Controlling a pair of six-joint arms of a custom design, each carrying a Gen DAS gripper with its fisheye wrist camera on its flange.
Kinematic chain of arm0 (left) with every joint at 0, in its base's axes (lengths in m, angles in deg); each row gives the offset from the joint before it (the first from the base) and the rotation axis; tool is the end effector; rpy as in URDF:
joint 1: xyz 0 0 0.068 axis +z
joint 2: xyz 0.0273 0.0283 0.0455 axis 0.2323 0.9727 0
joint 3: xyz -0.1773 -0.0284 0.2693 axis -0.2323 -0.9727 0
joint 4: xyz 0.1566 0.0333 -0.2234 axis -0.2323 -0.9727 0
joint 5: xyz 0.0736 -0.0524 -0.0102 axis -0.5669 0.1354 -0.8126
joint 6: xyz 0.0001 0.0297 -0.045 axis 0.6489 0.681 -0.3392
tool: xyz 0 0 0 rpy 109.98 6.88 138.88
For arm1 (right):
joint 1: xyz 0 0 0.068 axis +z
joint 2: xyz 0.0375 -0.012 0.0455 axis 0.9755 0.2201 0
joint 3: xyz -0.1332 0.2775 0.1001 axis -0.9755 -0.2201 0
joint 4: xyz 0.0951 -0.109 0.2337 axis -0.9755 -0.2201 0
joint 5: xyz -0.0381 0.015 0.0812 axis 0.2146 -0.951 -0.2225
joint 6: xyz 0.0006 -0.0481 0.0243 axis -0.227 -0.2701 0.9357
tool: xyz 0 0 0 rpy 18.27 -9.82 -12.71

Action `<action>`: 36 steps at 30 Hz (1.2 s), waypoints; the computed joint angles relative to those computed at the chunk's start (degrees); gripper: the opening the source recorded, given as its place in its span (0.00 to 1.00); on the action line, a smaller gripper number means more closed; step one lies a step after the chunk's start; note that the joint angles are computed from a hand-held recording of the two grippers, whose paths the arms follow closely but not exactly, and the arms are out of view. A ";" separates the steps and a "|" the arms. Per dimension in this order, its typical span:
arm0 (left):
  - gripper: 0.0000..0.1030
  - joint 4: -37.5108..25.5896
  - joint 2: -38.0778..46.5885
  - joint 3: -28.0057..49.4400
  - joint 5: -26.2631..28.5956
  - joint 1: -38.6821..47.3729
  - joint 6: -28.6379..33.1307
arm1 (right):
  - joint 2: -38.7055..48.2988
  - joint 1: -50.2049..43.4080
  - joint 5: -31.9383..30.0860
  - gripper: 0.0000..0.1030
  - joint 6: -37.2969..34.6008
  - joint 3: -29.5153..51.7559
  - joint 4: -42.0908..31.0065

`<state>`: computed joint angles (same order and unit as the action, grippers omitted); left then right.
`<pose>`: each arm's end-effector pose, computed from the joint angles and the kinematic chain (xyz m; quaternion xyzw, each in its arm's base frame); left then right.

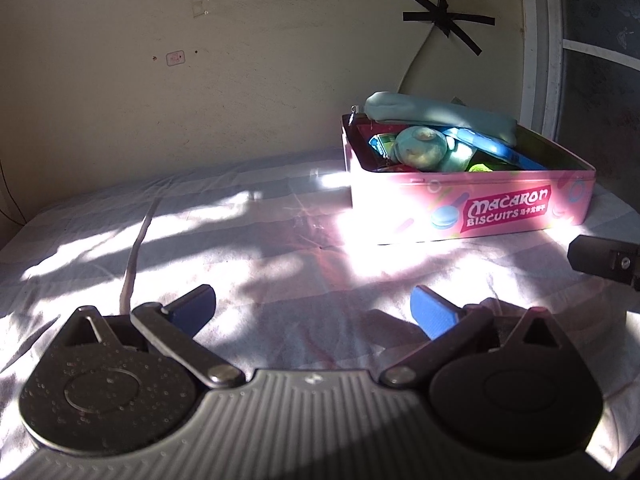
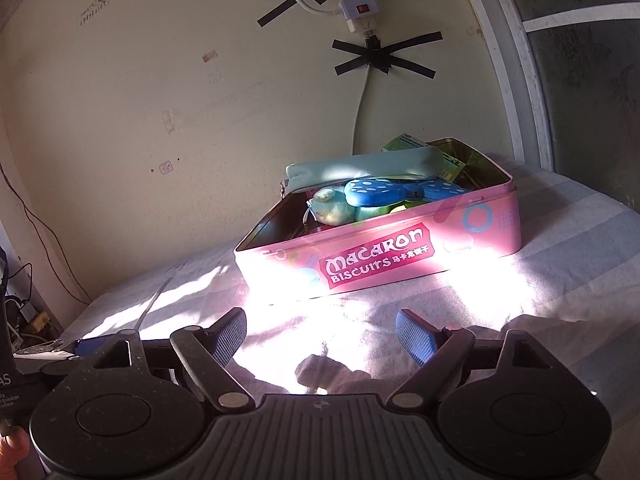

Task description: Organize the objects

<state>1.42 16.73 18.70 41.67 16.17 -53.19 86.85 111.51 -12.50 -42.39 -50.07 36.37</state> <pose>0.1822 0.0165 0.1428 -0.0801 0.8683 0.1054 0.4781 0.2251 0.1503 0.1175 -0.0445 0.8344 0.2496 0.4894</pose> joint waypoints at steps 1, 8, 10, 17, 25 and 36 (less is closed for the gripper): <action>1.00 0.60 0.01 -0.25 -0.47 -0.23 -0.04 | 0.00 0.04 0.01 0.75 0.01 -0.01 0.03; 1.00 -0.69 -1.29 -0.36 -1.70 -1.30 -0.52 | 0.17 0.37 0.03 0.76 -0.06 -0.03 0.06; 1.00 -1.71 -1.99 -0.27 -1.28 -1.37 -0.68 | 0.19 0.44 0.07 0.76 0.01 -0.02 0.00; 1.00 -2.94 -2.31 -0.08 -3.64 -2.85 -0.77 | 0.41 0.12 -0.46 0.76 -0.06 -0.08 0.24; 1.00 -4.58 -2.39 0.28 -6.03 -4.29 -0.19 | 0.46 0.34 -0.60 0.76 -0.18 0.00 0.04; 1.00 -5.93 -2.14 0.88 -7.49 -5.48 -0.18 | 0.95 0.31 -0.93 0.76 0.08 0.65 -0.64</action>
<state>-4.52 14.59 19.59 34.17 10.69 -53.37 87.81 111.82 -13.43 -42.31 -49.42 35.73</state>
